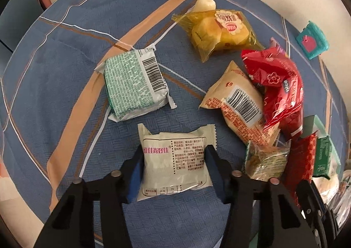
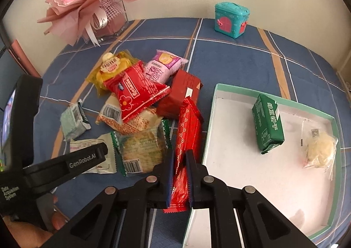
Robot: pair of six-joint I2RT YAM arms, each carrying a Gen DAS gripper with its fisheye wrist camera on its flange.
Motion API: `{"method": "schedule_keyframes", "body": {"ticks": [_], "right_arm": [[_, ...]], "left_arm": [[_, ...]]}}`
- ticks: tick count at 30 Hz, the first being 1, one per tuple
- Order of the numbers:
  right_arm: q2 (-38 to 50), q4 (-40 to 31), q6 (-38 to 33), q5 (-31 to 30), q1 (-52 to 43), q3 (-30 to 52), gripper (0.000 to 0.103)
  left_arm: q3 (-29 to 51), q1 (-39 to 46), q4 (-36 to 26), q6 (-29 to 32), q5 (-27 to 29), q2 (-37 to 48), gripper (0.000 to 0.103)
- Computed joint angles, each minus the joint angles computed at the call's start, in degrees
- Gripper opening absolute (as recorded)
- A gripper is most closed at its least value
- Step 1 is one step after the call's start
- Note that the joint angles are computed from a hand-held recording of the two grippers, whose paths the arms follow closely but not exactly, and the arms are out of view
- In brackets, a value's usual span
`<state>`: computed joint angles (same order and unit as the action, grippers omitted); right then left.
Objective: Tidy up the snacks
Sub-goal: 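Carry the cream pack with the left tool while the right tool carries the red pack to the tray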
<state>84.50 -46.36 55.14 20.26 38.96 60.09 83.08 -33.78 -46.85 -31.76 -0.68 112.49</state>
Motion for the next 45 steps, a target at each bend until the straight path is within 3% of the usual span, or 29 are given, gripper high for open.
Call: {"method": "schedule_keyframes", "body": {"ticks": [8, 28, 36, 45], "right_arm": [[-3.13, 0.47, 0.64, 0.17, -0.04, -0.43, 0.011], [-9.35, -2.7, 2.16, 6.23, 4.68, 3.27, 0.01], [-12.03, -3.53, 3.37, 6.04, 4.35, 1.27, 0.01], [-20.64, -7.26, 5.22, 5.91, 0.49, -3.73, 0.01]], "left_arm": [[-0.03, 0.64, 1.26, 0.22, 2.71, -1.82, 0.05], [-0.14, 3.93, 1.22, 1.17, 3.58, -11.89, 0.05], [-0.22, 1.8, 1.37, 0.92, 2.59, -12.79, 0.05], [1.95, -3.67, -0.08, -0.32, 1.42, -11.89, 0.05]]}}
